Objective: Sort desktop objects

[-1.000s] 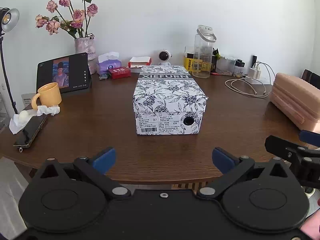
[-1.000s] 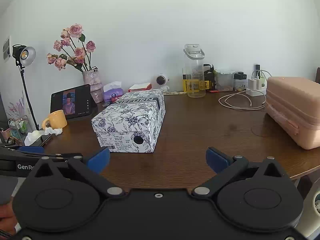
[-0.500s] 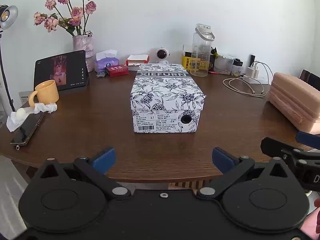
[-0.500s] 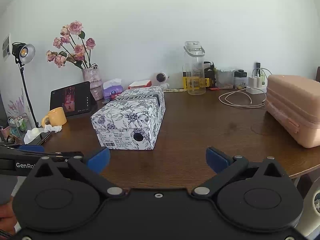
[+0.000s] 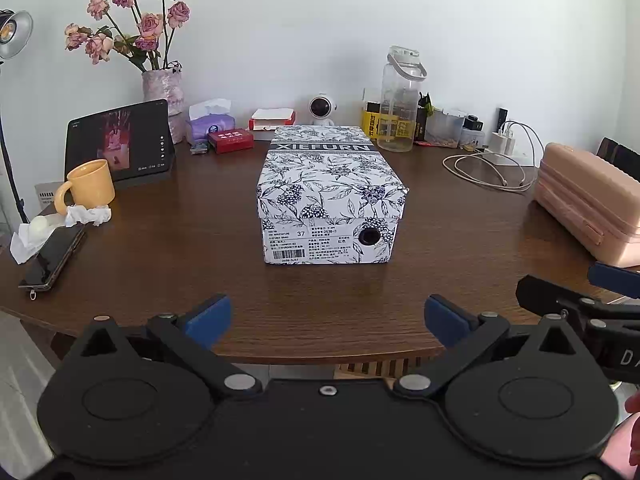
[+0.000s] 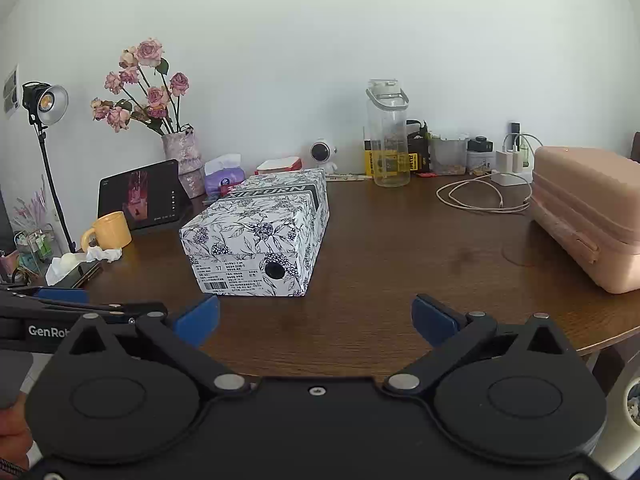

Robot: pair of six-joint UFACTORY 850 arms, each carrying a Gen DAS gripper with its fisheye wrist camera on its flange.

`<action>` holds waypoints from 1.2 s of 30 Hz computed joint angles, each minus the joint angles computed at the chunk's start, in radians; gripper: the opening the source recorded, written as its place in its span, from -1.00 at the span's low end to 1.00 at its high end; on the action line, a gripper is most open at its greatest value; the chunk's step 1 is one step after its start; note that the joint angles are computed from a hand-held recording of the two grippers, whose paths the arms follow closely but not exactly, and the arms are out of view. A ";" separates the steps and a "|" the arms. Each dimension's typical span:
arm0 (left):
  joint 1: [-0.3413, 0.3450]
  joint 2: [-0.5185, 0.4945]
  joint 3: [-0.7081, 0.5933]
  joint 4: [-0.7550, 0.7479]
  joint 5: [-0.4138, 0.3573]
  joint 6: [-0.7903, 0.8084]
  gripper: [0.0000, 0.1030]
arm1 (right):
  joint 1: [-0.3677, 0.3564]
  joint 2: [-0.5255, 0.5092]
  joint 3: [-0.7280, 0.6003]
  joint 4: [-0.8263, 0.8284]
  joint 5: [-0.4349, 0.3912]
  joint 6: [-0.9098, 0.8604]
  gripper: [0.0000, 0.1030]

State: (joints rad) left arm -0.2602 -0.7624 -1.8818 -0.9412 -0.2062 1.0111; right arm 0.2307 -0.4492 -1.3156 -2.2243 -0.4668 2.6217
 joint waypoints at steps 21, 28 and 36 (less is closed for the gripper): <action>0.002 0.006 0.010 -0.026 0.000 0.024 1.00 | -0.006 -0.002 0.000 -0.013 0.005 -0.003 1.00; 0.002 0.008 0.013 -0.033 -0.001 0.033 1.00 | -0.007 -0.001 0.001 -0.020 0.005 0.000 1.00; -0.007 0.007 0.011 -0.014 0.009 0.007 1.00 | -0.006 -0.003 -0.002 -0.025 0.009 -0.003 1.00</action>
